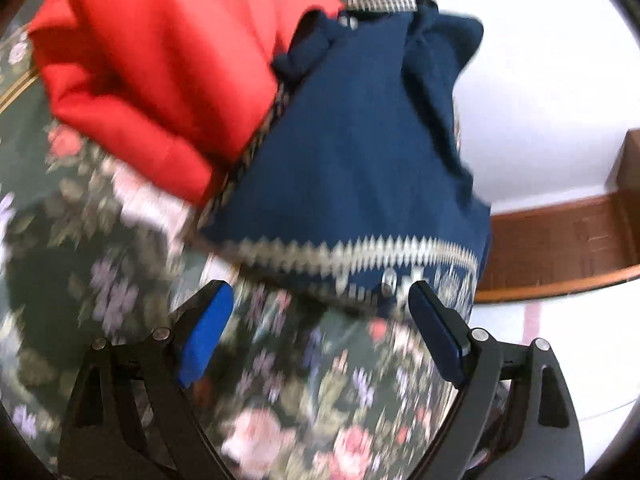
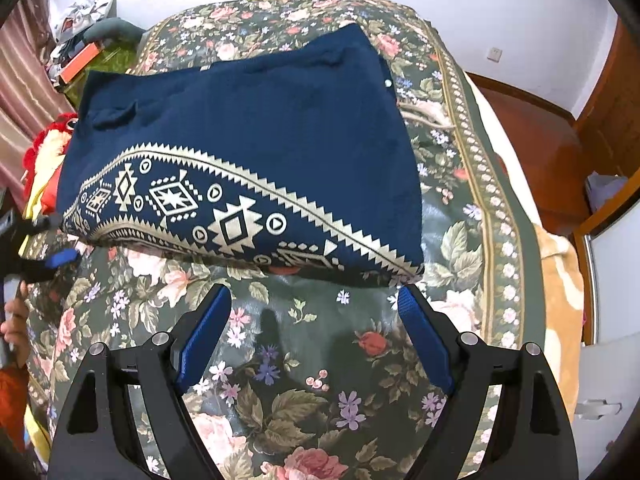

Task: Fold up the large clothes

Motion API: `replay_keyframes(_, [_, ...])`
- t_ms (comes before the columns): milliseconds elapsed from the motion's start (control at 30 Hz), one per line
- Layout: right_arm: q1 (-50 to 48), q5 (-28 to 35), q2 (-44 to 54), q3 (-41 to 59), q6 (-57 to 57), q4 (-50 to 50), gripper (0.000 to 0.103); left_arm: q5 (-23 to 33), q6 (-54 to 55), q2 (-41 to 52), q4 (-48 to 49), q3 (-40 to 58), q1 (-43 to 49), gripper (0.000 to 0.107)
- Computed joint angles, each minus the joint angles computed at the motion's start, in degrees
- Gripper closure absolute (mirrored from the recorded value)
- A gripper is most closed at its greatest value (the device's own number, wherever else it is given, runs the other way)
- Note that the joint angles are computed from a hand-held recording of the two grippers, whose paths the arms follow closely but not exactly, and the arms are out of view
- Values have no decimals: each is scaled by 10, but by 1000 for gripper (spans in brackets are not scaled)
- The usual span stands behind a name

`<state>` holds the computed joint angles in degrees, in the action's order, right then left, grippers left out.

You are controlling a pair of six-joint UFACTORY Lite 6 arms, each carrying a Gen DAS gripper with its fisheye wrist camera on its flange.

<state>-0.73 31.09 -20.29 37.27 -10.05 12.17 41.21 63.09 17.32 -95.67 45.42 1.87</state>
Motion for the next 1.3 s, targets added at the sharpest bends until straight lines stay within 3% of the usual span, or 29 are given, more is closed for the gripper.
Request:
replay_keyframes(133, [3, -6, 14, 1, 5, -19, 20, 30, 86, 39, -117, 4, -1, 18])
replay_keyframes(267, [-4, -13, 22, 2, -3, -8, 20, 7, 114, 45, -156, 19, -23, 18])
replay_keyframes(367, [-10, -13, 23, 2, -14, 16, 20, -17, 62, 53, -93, 69, -20, 33])
replay_keyframes(533, [5, -16, 31, 11, 2, 6, 20, 28, 138, -72, -143, 2, -12, 35])
replay_keyframes(633, [17, -16, 33, 17, 17, -3, 20, -1, 150, -105, -155, 10, -34, 35])
replay_keyframes(767, [30, -14, 28, 24, 26, -5, 20, -70, 190, -53, -203, 39, -71, 35])
replay_keyframes(900, [36, -14, 33, 34, 31, -14, 20, -6, 189, 38, -228, 48, -43, 36])
replay_keyframes(967, [34, -18, 41, 39, 25, -8, 20, -10, 171, 70, -218, 73, -46, 50])
replay_keyframes(1033, [32, -23, 48, 43, 29, -6, 20, -44, 157, 83, -200, 99, -55, 76])
replay_keyframes(1100, [32, -26, 59, 52, 27, 7, 20, -63, 161, 65, -202, 98, -56, 88])
replay_keyframes(1200, [34, -33, 67, 75, -17, 73, 20, -129, 194, -5, -252, 72, -82, 96])
replay_keyframes(1300, [68, -51, 92, 125, 36, 42, 20, -196, 202, -59, -280, 69, -113, 98])
